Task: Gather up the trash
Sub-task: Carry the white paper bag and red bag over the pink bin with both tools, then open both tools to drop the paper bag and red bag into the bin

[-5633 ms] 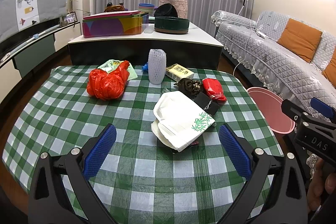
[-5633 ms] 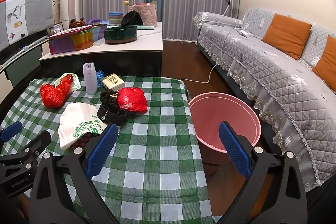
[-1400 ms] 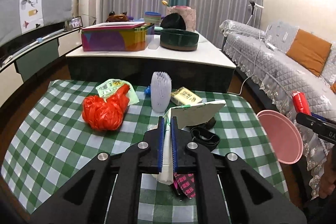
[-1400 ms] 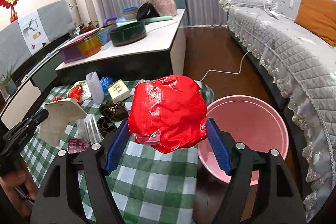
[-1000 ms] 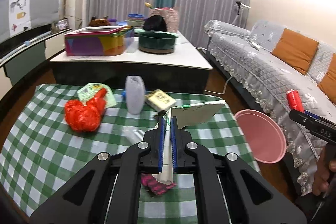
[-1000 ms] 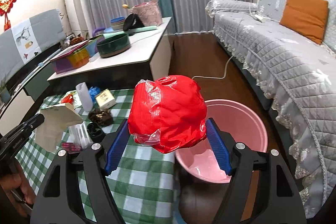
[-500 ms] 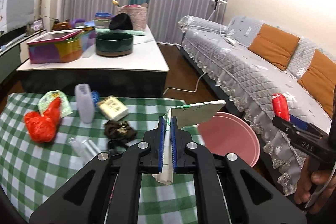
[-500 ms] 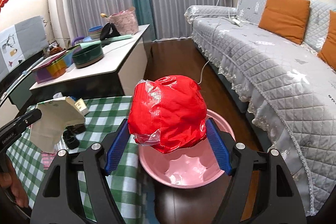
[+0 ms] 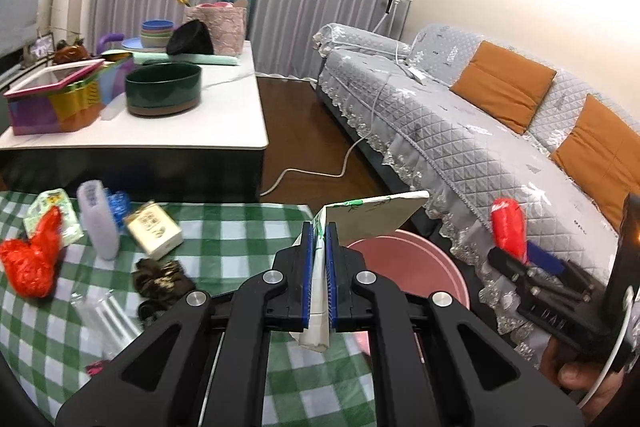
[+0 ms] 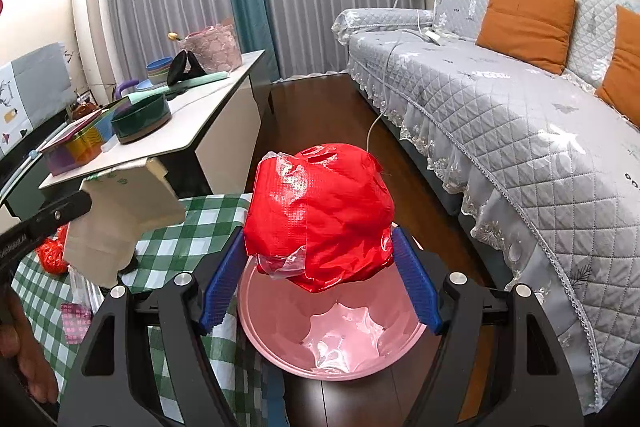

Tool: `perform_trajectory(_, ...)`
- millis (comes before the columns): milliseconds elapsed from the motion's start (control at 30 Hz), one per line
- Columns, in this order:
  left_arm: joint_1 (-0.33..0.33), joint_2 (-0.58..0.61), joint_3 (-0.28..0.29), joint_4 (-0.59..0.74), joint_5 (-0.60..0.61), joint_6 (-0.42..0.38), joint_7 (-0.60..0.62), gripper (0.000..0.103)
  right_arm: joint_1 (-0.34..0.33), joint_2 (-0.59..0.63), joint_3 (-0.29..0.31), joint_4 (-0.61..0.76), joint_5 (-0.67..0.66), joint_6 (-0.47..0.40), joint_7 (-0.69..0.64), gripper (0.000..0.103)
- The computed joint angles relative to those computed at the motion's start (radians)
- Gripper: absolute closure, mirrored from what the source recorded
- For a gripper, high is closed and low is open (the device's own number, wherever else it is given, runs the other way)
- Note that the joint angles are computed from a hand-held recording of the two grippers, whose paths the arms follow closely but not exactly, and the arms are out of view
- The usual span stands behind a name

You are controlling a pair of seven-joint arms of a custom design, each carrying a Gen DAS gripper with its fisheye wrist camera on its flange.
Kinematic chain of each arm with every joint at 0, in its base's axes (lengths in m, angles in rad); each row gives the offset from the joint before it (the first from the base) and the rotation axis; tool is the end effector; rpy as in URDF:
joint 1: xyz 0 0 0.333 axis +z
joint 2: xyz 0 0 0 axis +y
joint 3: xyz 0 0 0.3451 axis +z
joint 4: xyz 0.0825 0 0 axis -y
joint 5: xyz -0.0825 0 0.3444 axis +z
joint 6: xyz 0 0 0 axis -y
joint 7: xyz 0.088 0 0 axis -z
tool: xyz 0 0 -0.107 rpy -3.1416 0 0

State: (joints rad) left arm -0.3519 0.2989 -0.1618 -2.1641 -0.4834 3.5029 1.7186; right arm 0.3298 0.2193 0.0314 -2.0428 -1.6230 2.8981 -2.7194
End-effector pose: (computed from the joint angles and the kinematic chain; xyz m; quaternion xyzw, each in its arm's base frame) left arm 0.5424 -0.2315 0.4347 -0.5939 0.6443 -0.4262 0.2245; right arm 0.5106 0.2555 0.4142 -0.5927 0.6738 -0.2721 0.3474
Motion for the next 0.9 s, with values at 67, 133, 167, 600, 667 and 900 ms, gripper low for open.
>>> perform_trajectory(67, 0.04, 0.022, -0.037, 0.029, 0.041, -0.017, -0.023, 0.097, -0.003, 0.01, -0.002, 0.003, 0.014, 0.005, -0.012, 0.031)
perform_trajectory(133, 0.074, 0.048, -0.071, 0.066, 0.085, -0.043, -0.046, 0.097, -0.004, 0.018, -0.006, 0.005, 0.027, 0.004, -0.022, 0.031)
perform_trajectory(167, 0.085, 0.058, -0.08, 0.081, 0.102, -0.052, -0.055, 0.097, -0.004, 0.021, -0.008, 0.007, 0.033, 0.005, -0.027, 0.031)
perform_trajectory(600, 0.151, 0.212, -0.169, 0.286, 0.238, -0.174, -0.081, 0.097, 0.0, 0.075, -0.05, 0.032, 0.132, 0.02, -0.092, 0.031)
perform_trajectory(667, 0.147, 0.227, -0.172, 0.309, 0.241, -0.19, -0.074, 0.097, 0.0, 0.081, -0.058, 0.036, 0.134, 0.027, -0.088, 0.031)
perform_trajectory(900, 0.124, 0.256, -0.16, 0.362, 0.238, -0.224, -0.049, 0.097, 0.009, 0.095, -0.07, 0.048, 0.139, 0.029, -0.097, 0.031)
